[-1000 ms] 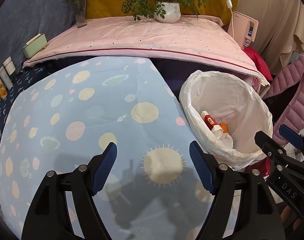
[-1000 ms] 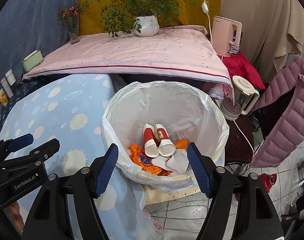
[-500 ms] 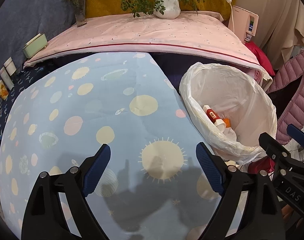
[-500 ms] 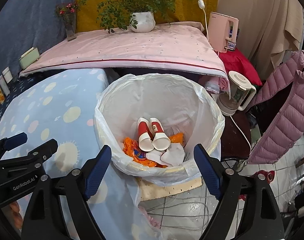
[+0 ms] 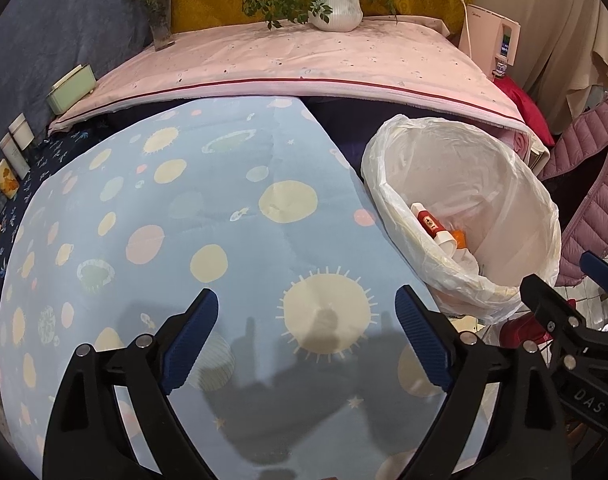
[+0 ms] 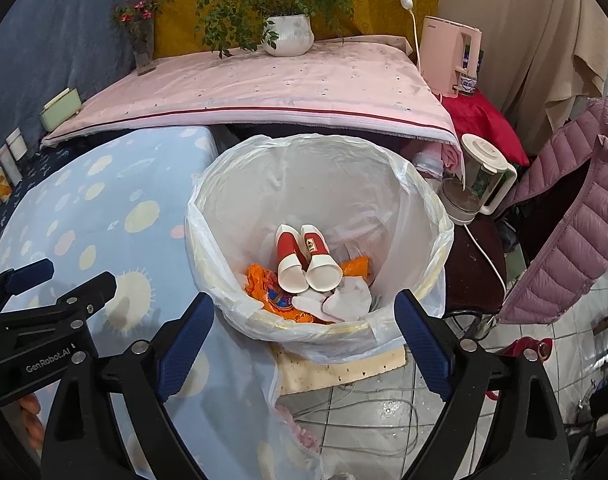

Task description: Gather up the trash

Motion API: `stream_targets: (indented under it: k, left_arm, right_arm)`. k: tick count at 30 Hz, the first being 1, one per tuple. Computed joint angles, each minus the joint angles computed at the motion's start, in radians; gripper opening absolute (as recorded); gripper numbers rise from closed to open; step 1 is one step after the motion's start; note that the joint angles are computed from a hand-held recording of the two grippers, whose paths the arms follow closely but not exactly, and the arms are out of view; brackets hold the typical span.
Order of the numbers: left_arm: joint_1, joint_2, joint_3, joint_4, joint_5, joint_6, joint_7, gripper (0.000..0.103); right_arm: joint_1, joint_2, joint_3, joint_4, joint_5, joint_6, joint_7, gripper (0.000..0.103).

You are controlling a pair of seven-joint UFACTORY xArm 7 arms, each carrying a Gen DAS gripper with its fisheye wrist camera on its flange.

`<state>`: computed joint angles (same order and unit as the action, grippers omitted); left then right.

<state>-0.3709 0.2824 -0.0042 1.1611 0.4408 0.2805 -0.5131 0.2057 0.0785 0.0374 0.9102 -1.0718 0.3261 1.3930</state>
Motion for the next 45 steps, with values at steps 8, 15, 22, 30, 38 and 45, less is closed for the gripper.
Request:
stream_targets:
  k: [8, 15, 22, 30, 38, 45]
  left_arm:
    - [-0.022, 0.003, 0.027, -0.001, 0.06, -0.001, -0.055, 0.088]
    - [-0.026, 0.002, 0.035, -0.005, 0.099, -0.004, -0.096, 0.089]
    - [-0.019, -0.002, 0.024, -0.012, 0.111, -0.007, -0.1, 0.09]
    - [-0.023, -0.008, 0.024, -0.019, 0.124, -0.008, -0.118, 0.09]
    - [-0.025, -0.011, 0.021, -0.021, 0.131, -0.003, -0.124, 0.09]
    - [-0.027, -0.013, 0.018, -0.027, 0.134, -0.003, -0.132, 0.09]
  right_arm:
    - [0.006, 0.011, -0.002, 0.002, 0.012, 0.006, -0.016, 0.096]
    - [0.01, 0.008, -0.002, -0.003, 0.006, 0.009, -0.014, 0.096]
    - [0.009, 0.001, -0.001, -0.013, -0.009, 0.016, 0.001, 0.096]
    - [0.001, -0.012, 0.005, -0.026, -0.025, 0.02, 0.014, 0.096]
    - [-0.004, -0.012, 0.01, -0.03, -0.019, 0.024, 0.006, 0.096]
    - [-0.004, -0.012, 0.009, -0.032, -0.021, 0.027, 0.008, 0.096]
